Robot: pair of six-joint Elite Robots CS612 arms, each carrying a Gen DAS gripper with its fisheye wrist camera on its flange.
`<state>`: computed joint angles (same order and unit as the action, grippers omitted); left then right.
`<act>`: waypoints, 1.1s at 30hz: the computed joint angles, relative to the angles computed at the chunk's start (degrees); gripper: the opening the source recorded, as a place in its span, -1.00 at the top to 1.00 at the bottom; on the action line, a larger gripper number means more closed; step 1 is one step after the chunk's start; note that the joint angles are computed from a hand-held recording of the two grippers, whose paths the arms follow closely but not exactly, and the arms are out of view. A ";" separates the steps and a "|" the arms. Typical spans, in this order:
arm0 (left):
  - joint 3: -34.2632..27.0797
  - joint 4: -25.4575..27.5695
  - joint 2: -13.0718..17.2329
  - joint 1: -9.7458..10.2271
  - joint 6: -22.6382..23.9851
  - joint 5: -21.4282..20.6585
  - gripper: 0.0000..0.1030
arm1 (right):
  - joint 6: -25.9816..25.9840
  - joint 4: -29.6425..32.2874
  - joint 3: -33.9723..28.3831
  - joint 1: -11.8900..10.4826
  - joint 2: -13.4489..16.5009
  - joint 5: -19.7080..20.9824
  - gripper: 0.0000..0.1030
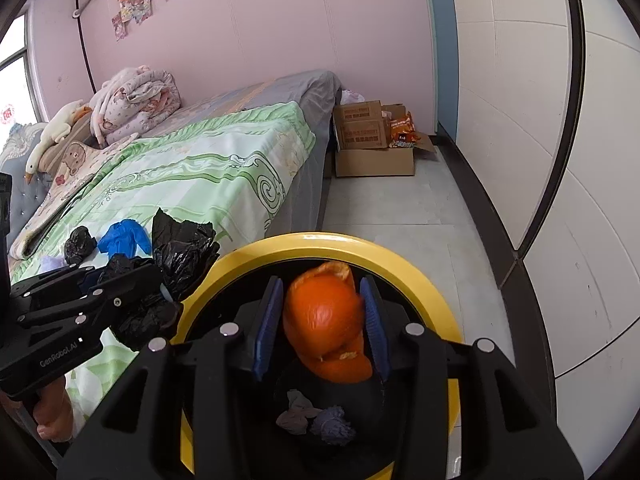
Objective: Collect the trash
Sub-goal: 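Carry the bag and peel to the yellow bin and release both, then move both tools back over the bed toward the remaining trash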
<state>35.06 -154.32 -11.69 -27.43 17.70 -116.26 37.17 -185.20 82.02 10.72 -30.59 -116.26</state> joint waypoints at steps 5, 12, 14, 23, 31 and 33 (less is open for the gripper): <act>0.61 -1.43 -0.27 0.17 -0.76 -0.52 -0.01 | 0.79 -0.47 0.79 0.22 -0.55 -1.87 0.15; 4.13 -7.21 -1.92 0.42 -1.50 -0.61 -0.37 | 2.13 -0.84 2.22 0.50 -1.58 -3.68 0.06; 5.12 -8.90 -2.45 0.51 -1.95 -0.15 -0.41 | 2.22 -0.89 2.33 0.75 -1.79 -4.70 -0.01; 7.89 -13.75 -4.31 1.82 -5.11 -0.51 -0.47 | 0.13 -2.64 2.14 2.22 -2.65 -8.35 -0.37; 11.53 -20.13 -6.45 3.25 -7.54 0.72 -0.55 | -2.65 -4.14 0.47 3.85 -3.06 -10.17 -0.59; 12.11 -21.46 -6.82 3.68 -8.43 1.07 -0.61 | -3.62 -4.48 -0.14 4.25 -3.08 -10.38 -0.61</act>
